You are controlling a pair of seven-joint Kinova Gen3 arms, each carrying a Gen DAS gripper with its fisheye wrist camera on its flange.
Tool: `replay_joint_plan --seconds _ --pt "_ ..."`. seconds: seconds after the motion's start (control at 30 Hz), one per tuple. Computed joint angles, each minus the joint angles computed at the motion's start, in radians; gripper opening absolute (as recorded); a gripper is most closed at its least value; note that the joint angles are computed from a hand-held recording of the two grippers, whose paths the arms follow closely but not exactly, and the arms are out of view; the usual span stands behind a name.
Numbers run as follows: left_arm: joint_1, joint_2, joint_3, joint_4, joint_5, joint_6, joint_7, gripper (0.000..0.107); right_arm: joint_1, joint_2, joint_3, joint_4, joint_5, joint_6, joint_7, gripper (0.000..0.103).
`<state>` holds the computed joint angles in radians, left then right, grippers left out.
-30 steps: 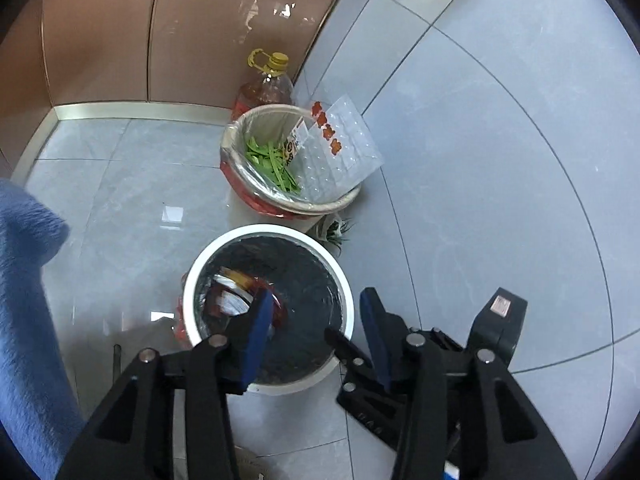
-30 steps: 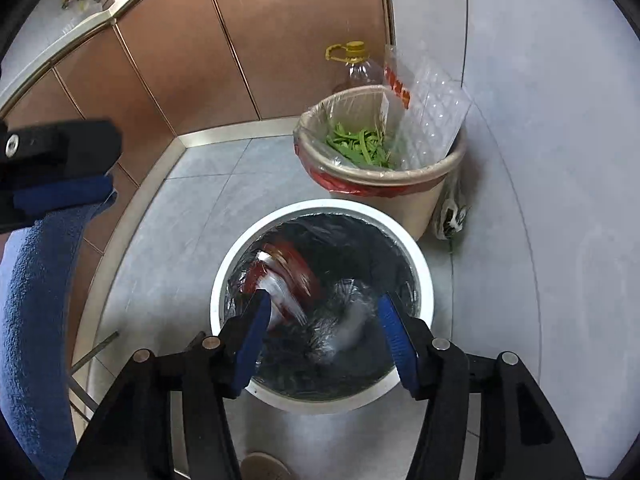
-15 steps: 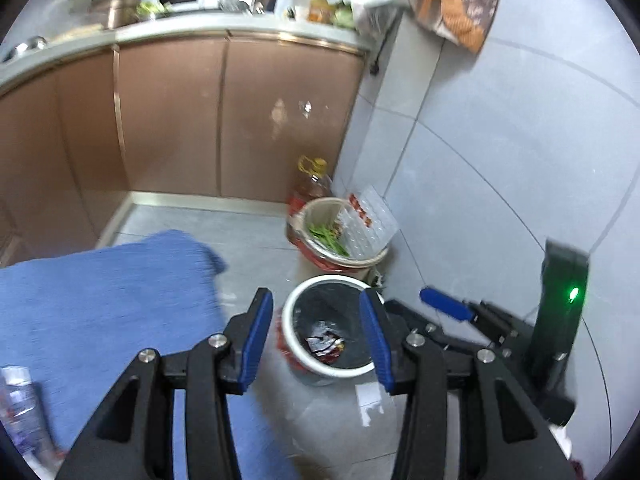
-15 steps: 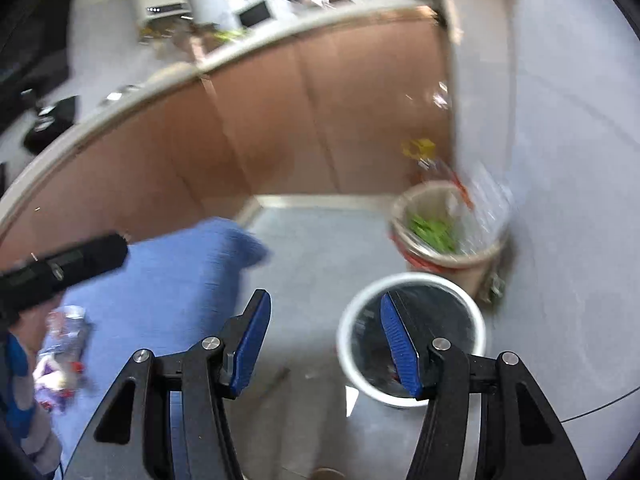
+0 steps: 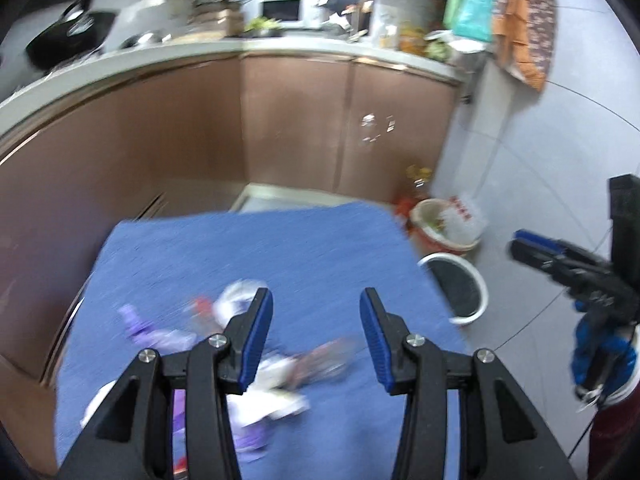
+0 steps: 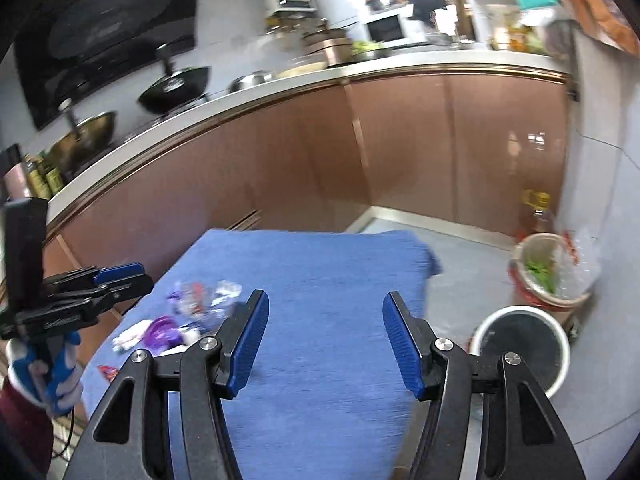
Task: Collect trash
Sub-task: 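Grasp the blue-and-white milk carton with the right tool while the left grasps purple wrappers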
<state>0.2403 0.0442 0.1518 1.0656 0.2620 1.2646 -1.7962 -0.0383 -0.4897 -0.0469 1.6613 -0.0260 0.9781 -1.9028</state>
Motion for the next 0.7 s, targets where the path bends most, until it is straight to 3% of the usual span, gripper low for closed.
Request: replay_joint_plan --seconds 0.17,0.37,0.53,0.7 --pt "-0.098 0.061 -0.054 -0.029 0.038 0.121 -0.109 0.044 -0.067 0.081 -0.03 -0.029 -0.064 -0.015 -0.013 0.061" --pt "-0.166 0.175 -0.05 -0.086 0.057 0.242 -0.178 0.044 -0.157 0.26 0.026 -0.103 -0.204 -0.015 0.043 0.061" --pt "-0.144 0.209 -0.024 -0.078 0.037 0.251 -0.238 0.044 -0.159 0.426 0.022 -0.189 -0.284 0.017 0.063 0.061" --pt "-0.078 0.252 -0.019 -0.1 -0.046 0.253 -0.252 0.044 -0.15 0.577 -0.011 -0.283 -0.334 0.077 0.084 0.061"
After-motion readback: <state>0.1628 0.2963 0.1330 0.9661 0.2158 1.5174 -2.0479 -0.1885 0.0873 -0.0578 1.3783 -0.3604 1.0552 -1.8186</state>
